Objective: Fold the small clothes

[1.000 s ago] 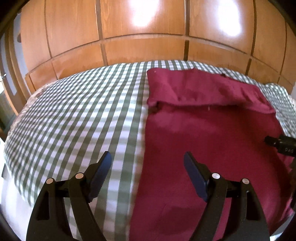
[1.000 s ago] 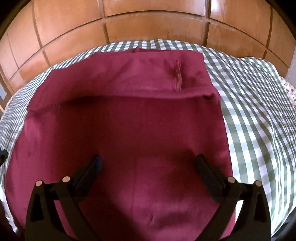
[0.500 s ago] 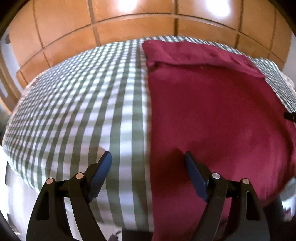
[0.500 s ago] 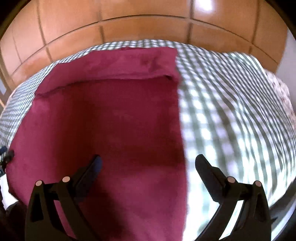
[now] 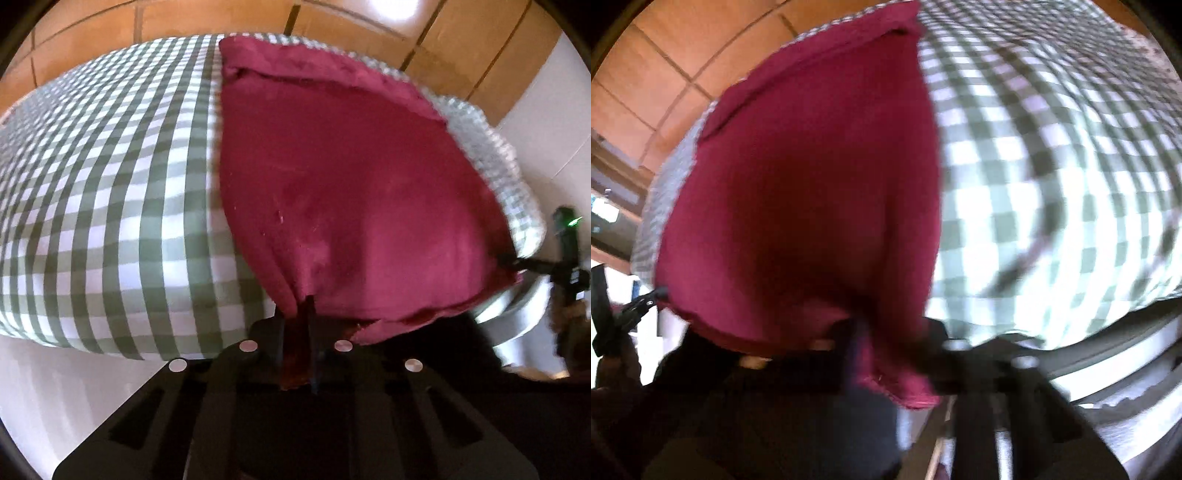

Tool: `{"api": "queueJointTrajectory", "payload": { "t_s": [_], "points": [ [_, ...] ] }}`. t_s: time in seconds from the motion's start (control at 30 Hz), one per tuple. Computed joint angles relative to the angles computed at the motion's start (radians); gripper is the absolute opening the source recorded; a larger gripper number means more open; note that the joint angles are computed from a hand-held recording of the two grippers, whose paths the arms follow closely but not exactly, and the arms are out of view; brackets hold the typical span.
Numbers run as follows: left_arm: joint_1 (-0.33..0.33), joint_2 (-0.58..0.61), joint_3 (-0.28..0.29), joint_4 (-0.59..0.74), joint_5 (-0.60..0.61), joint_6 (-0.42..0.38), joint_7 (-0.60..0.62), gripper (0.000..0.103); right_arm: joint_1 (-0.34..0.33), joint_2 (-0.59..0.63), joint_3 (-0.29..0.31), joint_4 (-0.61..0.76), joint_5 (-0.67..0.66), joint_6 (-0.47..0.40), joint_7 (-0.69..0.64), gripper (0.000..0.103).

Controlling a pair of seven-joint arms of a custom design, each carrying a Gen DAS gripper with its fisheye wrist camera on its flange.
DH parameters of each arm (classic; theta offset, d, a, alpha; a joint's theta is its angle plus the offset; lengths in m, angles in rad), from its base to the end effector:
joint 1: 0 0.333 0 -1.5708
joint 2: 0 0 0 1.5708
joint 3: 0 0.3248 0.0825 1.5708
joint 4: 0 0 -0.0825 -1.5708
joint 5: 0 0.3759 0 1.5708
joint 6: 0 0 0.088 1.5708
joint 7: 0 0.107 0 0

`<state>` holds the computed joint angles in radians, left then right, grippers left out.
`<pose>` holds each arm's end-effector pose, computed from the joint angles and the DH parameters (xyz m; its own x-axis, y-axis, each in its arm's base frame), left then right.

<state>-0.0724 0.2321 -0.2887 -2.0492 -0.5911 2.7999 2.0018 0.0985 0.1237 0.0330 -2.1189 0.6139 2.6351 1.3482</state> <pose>0.5897 -0.1854 0.3960 -0.3232 -0.9006 0.2907 -0.8462 0.1374 -0.5149 0.5838 0.0622 0.4069 -0.0475 -0.9210 -0.3866 -0.9166 0.1940 -0.3495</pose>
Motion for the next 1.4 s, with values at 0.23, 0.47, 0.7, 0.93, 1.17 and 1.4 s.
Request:
{"api": "queueJointTrajectory", "payload": {
  "t_s": [0.23, 0.47, 0.7, 0.93, 1.17, 1.4],
  "points": [
    [0.101, -0.004, -0.056, 0.115, -0.537, -0.078, 0.355, 0.004, -0.032, 0.068, 0.025, 0.179, 0.274, 0.059, -0.183, 0.009],
    [0.053, 0.190, -0.011, 0.369, -0.423, -0.048, 0.230, 0.004, -0.054, 0.322, 0.016, 0.519, 0.070, 0.016, 0.026, 0.009],
    [-0.023, 0.466, 0.072, 0.777, -0.106, -0.082, -0.102, 0.004, -0.084, 0.491, 0.019, 0.772, -0.102, -0.042, 0.208, 0.009],
    [0.047, 0.526, 0.014, 0.824, -0.076, -0.037, -0.287, 0.080, -0.164, 0.418, 0.114, 0.654, -0.006, 0.109, 0.115, 0.092],
    [0.201, 0.387, -0.150, 0.530, -0.090, 0.004, -0.079, 0.080, -0.183, 0.248, 0.131, 0.366, 0.128, 0.192, -0.006, 0.092],
    [0.134, 0.437, -0.122, 0.583, -0.035, -0.033, -0.100, 0.041, -0.092, 0.326, 0.063, 0.420, -0.023, 0.206, 0.119, 0.063]
  ]
}}
